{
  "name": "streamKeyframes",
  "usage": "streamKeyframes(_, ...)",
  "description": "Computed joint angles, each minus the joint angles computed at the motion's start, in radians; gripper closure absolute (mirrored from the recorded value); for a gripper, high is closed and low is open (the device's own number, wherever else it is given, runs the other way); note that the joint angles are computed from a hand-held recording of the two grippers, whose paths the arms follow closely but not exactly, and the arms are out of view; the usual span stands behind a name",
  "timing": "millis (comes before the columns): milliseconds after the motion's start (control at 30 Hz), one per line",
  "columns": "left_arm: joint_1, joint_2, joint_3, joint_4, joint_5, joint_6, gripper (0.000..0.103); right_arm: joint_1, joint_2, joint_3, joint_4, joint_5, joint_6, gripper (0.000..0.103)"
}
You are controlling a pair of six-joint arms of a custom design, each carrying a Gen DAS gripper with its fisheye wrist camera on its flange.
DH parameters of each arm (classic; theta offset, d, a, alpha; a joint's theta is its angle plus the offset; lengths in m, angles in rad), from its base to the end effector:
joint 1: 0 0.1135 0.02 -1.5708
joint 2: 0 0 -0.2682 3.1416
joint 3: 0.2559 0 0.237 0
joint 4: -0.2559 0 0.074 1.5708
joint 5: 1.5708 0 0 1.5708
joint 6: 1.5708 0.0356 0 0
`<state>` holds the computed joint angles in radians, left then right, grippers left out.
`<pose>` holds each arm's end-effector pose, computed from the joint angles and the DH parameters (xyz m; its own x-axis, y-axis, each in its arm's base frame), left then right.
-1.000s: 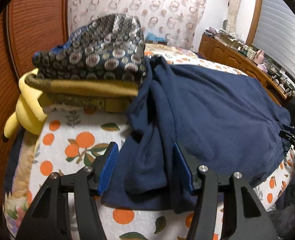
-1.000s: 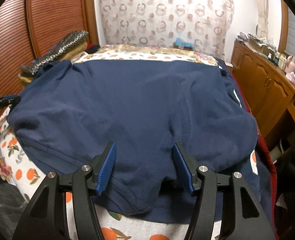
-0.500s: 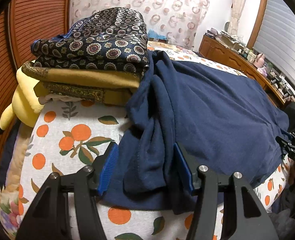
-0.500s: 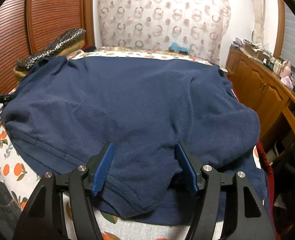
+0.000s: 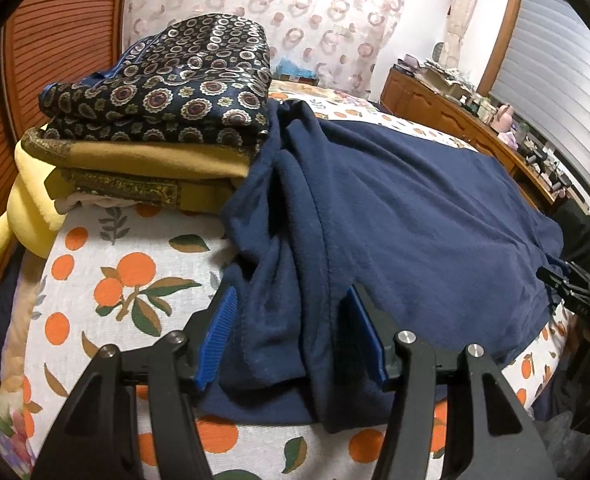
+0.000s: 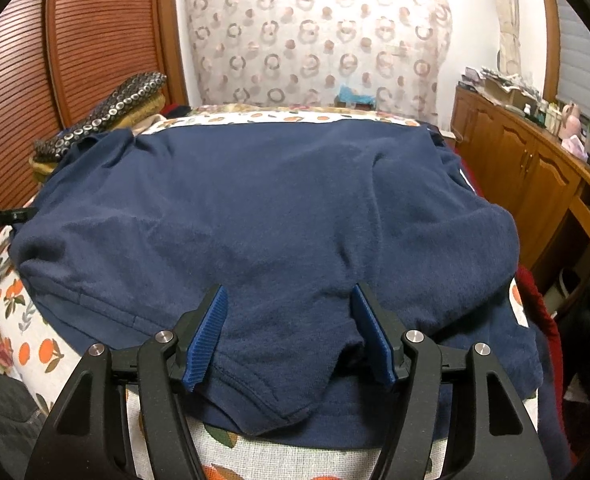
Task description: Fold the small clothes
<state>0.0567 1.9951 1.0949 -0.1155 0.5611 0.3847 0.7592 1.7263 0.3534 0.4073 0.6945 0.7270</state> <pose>0.3753 0.0023 0.1271 -0.6994 0.2786 -0.6582 0.5335 0.8163 -0.2214 0.1775 0.1370 0.0821 -0.6217 0.1141 -0.7749 0.1987 0.9800 -0.0151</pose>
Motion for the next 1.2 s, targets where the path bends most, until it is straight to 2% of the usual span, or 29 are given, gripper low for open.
streamKeyframes(400, -0.022, 0.027, 0.043, 0.006, -0.071, 0.015, 0.045, 0.005, 0.012, 0.013, -0.007, 0.004, 0.004, 0.037)
streamKeyframes(633, -0.026, 0.065, 0.108, -0.046, -0.056, 0.045, 0.047, 0.006, 0.012, 0.013, -0.006, 0.004, 0.005, 0.037)
streamKeyframes(667, -0.02, 0.069, 0.115, -0.055, -0.035, 0.053, 0.051, 0.006, 0.012, 0.013, -0.005, 0.004, 0.004, 0.037)
streamKeyframes(767, -0.003, 0.09, 0.165, -0.148, 0.041, 0.086, 0.078, 0.007, 0.018, 0.021, -0.004, 0.003, 0.005, 0.037)
streamKeyframes(867, -0.002, 0.086, 0.165, -0.167, 0.081, 0.087, 0.091, 0.008, 0.017, 0.027, -0.005, 0.002, 0.004, 0.037)
streamKeyframes(1200, -0.08, -0.074, 0.093, -0.106, 0.165, 0.017, 0.094, -0.002, -0.023, -0.01, 0.015, -0.017, 0.0, 0.037)
